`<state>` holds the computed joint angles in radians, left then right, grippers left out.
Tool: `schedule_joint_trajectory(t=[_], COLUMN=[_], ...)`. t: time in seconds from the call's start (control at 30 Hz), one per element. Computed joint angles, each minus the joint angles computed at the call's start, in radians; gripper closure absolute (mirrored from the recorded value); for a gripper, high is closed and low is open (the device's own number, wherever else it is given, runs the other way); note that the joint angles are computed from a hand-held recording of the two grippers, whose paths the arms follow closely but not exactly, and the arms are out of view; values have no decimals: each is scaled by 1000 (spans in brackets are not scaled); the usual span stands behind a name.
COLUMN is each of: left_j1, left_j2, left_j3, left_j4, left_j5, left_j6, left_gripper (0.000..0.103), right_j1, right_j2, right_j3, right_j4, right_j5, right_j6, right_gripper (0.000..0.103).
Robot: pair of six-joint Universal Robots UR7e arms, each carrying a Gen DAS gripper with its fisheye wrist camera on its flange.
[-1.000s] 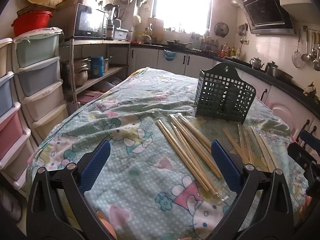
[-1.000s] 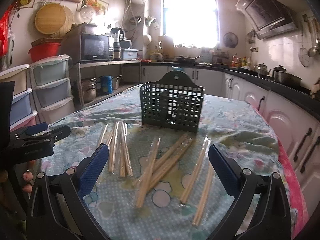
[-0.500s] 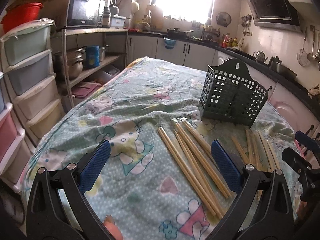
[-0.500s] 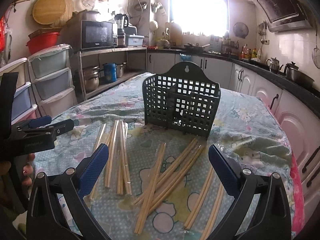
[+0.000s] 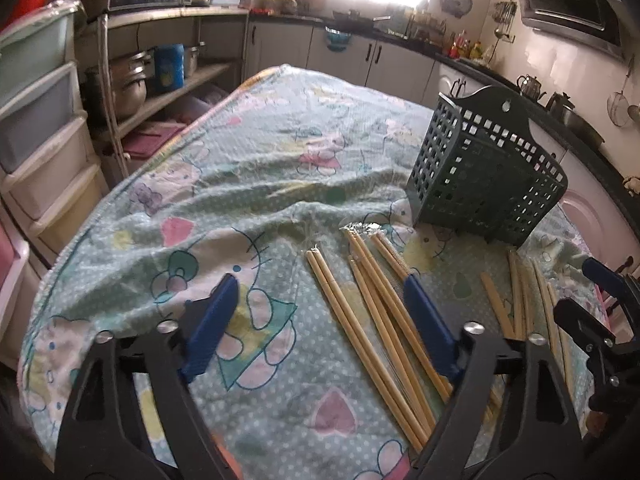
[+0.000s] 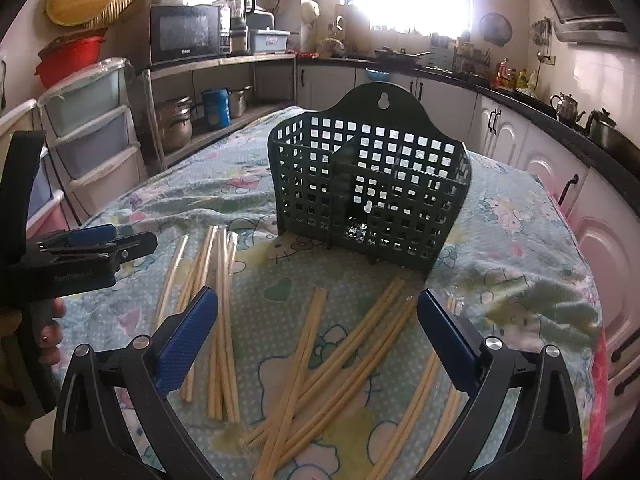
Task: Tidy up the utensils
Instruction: 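Close the left tool on a wooden chopstick while the right tool grasps another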
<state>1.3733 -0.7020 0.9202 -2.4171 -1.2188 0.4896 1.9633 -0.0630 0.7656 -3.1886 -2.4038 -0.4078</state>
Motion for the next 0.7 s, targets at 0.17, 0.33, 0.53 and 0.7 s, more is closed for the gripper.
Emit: schedule_joint_trajectory(t=[0.17, 0.33, 0.53, 0.7], left_j1=[6, 15, 24, 30], left_j2=[54, 113, 190, 268], left_j3=[-109, -228, -380, -548], left_j4=[132, 269, 407, 533], left_j5=[1, -24, -26, -40], left_j6=[-46, -100, -164, -206], left_gripper=[54, 67, 72, 72], right_j1=[-15, -31, -50, -72], right_j2=[26, 42, 66, 67], right_j3=[-79, -145, -231, -269], right_j4=[119, 267, 439, 580], right_j5=[-3, -1, 20, 62], right_j6=[37, 107, 187, 281], right_gripper=[11, 21, 35, 50])
